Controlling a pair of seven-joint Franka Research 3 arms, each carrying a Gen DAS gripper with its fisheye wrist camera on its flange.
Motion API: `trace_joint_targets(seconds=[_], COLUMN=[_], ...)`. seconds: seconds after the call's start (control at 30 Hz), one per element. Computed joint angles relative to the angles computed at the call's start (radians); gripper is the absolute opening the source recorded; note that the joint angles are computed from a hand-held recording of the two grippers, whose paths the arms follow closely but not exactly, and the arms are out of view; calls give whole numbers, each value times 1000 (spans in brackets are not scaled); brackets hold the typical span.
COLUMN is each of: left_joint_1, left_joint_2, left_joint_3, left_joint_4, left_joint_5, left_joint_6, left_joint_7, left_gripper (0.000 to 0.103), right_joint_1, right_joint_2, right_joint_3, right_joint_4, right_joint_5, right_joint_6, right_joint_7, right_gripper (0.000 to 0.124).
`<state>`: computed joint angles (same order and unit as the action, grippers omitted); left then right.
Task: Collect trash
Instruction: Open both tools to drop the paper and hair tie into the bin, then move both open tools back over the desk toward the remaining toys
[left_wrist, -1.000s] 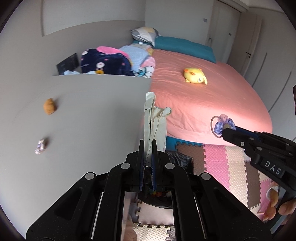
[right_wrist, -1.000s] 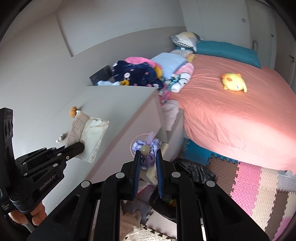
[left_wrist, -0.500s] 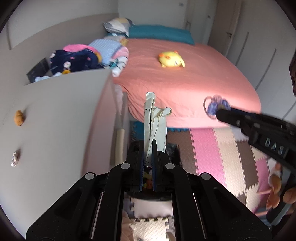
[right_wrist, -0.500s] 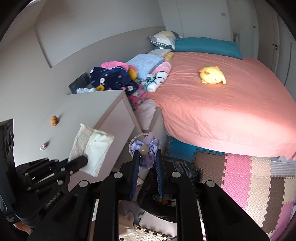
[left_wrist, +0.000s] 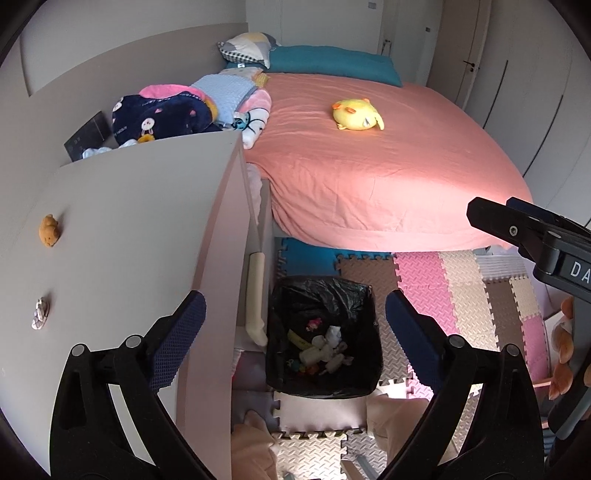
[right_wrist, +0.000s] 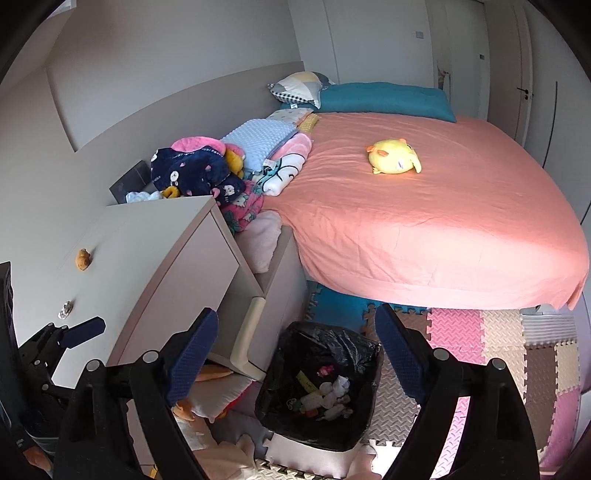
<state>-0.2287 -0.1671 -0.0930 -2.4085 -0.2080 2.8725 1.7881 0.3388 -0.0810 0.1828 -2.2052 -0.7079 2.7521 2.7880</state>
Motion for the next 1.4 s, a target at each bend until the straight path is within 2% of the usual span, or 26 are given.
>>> trace_joint_targets(seconds=[0.43, 0.83, 1.1, 1.4], left_joint_1=[14, 95, 127, 192], left_joint_2=[-38, -56, -59, -40], left_joint_3=[36, 79, 117, 133], left_joint_4=[-41, -79, -92, -87], left_joint_5=[-3, 55, 43, 64], left_joint_6=[20, 39, 39, 59], left_joint_7=[-10, -62, -47, -51], left_gripper=[95, 95, 95, 95], right_joint_1=[56, 175, 258, 335], right_joint_2=[72, 218, 332, 456], right_joint_3=[-9, -64, -106, -151], right_joint_4=[90, 248, 382, 542], right_joint_5=[1, 67, 144, 239], right_joint_6=[-22, -19, -35, -38], right_joint_7=[-25, -129, -229, -347], right_gripper=[87, 87, 87, 87])
